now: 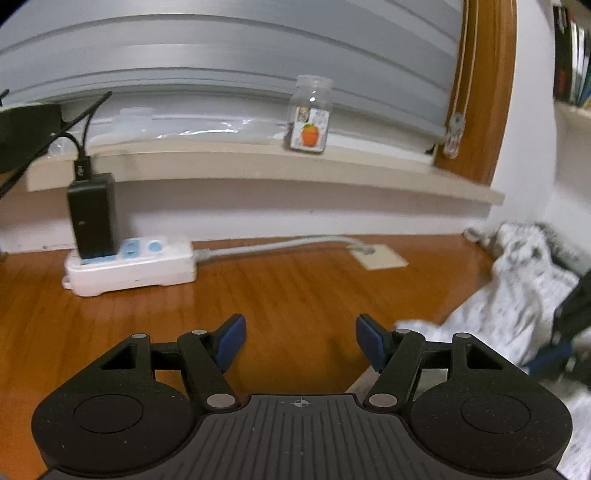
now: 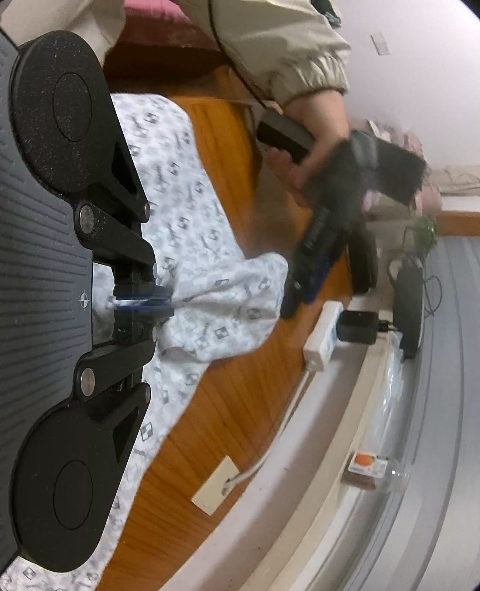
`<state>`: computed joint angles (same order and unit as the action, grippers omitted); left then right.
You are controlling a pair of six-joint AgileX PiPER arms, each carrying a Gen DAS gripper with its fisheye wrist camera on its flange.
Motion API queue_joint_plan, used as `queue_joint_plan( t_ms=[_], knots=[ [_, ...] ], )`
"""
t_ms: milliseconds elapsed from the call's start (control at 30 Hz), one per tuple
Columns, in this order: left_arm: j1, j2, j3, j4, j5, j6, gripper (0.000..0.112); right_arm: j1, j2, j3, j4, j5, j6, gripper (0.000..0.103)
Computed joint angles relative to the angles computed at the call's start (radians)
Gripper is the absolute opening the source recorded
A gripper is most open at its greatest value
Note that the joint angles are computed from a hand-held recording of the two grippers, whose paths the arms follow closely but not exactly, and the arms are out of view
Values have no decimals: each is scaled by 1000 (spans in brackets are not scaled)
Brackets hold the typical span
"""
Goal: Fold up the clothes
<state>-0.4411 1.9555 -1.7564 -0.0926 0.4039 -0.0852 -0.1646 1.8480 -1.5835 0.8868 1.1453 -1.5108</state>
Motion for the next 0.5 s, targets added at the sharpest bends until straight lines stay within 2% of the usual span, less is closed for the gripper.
queue_joint_plan(
  t_ms=[100,233,300,400,467,500],
  knots=[
    [-17,4,-19,-50,10,28,75,-1,-24,33,-32,-2,-39,4],
    [-30,-4,-25,-156,33,109,75,-35,-35,37,-46,30,-55,11],
    [-37,3,-42,-171,58,116,75,-72,-36,24,-42,46,-62,19],
    [-56,29,-85,-109,105,77,74,-136,-34,10,-26,47,-71,31],
    [-68,44,-106,-66,131,53,67,-185,-23,-22,-19,44,-68,35],
    [-72,49,-110,-57,138,51,57,-211,-13,-45,-16,42,-64,38]
  ],
)
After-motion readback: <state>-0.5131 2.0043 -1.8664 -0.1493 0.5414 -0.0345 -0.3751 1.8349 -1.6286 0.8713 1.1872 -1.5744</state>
